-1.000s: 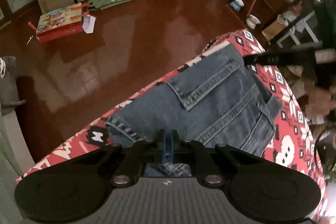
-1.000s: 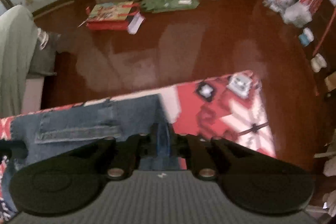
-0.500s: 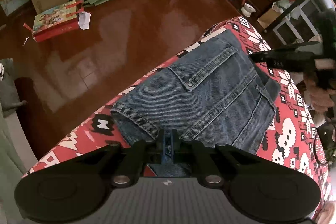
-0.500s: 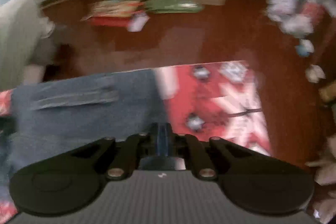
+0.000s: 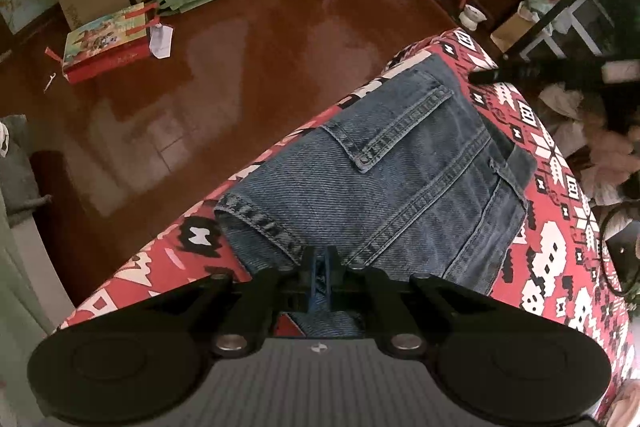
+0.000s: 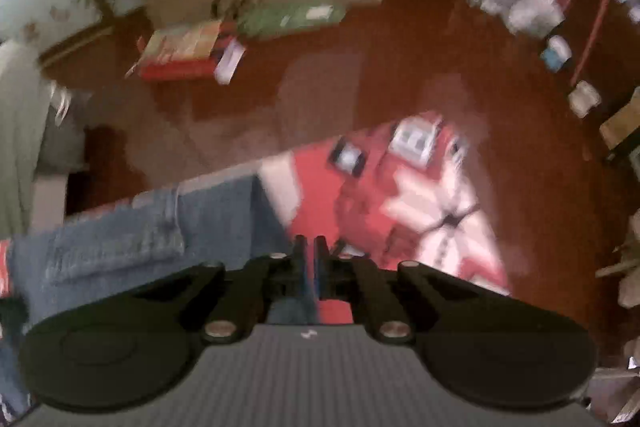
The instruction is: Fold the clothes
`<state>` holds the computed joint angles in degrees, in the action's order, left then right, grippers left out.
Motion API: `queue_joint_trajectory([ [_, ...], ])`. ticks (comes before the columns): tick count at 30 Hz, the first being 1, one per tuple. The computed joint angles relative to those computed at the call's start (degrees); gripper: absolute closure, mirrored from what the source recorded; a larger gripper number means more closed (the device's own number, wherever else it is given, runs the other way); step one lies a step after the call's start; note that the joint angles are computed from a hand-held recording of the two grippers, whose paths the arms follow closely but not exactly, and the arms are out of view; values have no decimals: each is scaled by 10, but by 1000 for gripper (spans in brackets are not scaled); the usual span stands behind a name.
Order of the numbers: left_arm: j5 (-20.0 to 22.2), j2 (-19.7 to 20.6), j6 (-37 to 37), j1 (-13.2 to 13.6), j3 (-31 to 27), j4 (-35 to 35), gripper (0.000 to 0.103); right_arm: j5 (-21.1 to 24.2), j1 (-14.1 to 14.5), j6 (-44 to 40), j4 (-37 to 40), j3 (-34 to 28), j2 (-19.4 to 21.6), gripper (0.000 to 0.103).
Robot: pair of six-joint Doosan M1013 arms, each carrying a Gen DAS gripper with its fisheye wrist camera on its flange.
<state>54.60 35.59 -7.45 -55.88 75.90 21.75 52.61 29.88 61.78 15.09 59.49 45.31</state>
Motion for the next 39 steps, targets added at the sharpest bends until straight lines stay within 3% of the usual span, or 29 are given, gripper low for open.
queue_joint_trajectory([
  [3, 2, 1, 0, 0, -1, 2, 96, 32, -1, -56, 66, -14, 2, 99],
  [7, 9, 2, 5, -1, -3, 2, 96, 18, 15, -55, 19, -16, 17, 99],
  [14, 15, -8, 28, -4, 14, -35, 97, 11, 11, 71, -30, -45, 33, 99],
  [20, -42, -36, 7, -9, 54, -15, 97, -21, -5, 27, 80, 66, -49, 98],
  [28, -47, -18, 69, -15, 45, -32, 95, -16, 30, 17, 125, 217, -150, 97],
  [35, -94, -60, 3, -30, 96, -51, 95, -14, 58, 43, 140, 285, -187, 97],
  [39, -103, -65, 23, -37, 102, -76, 95, -21, 58, 90, 105, 307, -205, 97],
])
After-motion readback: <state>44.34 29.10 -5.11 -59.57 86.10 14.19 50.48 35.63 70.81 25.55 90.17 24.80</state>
